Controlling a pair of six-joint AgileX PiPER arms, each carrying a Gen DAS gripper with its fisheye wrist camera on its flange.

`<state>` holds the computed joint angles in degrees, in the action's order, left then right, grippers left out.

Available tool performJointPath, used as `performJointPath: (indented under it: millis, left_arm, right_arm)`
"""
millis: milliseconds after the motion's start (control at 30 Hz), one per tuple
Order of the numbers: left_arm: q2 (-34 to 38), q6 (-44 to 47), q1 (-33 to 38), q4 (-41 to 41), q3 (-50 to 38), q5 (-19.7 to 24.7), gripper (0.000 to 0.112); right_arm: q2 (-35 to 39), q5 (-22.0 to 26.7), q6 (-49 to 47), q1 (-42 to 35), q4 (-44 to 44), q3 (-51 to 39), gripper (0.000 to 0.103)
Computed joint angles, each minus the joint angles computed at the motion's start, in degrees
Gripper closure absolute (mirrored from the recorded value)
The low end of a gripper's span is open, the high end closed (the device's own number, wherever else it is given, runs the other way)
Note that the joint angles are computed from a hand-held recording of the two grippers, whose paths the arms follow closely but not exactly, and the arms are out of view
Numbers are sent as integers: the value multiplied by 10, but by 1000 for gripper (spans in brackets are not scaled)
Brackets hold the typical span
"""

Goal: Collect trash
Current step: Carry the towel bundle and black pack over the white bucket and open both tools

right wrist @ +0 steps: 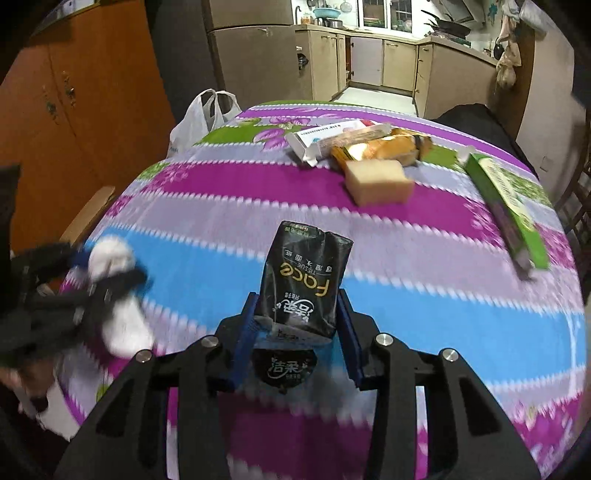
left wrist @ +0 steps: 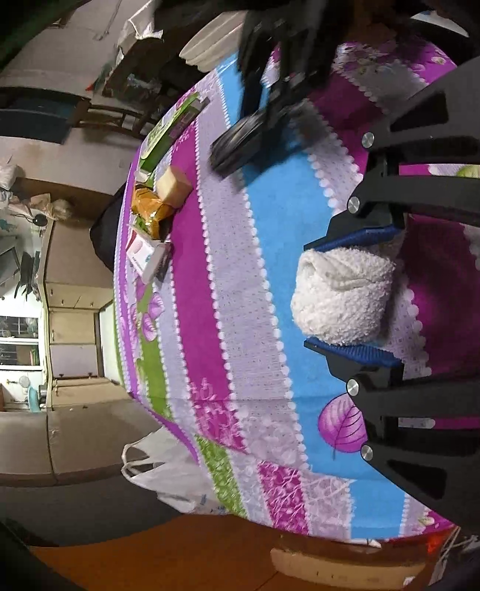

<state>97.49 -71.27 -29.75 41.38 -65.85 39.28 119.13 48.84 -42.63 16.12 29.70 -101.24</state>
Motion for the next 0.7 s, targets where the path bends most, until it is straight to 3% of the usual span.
performJointPath:
  millis: [200, 400, 700]
  left_arm:
    - [40, 19, -32, 15, -91, 76, 67]
    - [97, 59, -47, 13, -197, 123, 67]
    - [169, 108, -68, 10, -325, 164, 67]
  right_arm:
    - [-60, 8, -58, -38, 35, 69, 64]
    - [-93, 11, -85, -57, 47, 105, 64]
    - [-109, 14, -96, -87, 50, 118, 64]
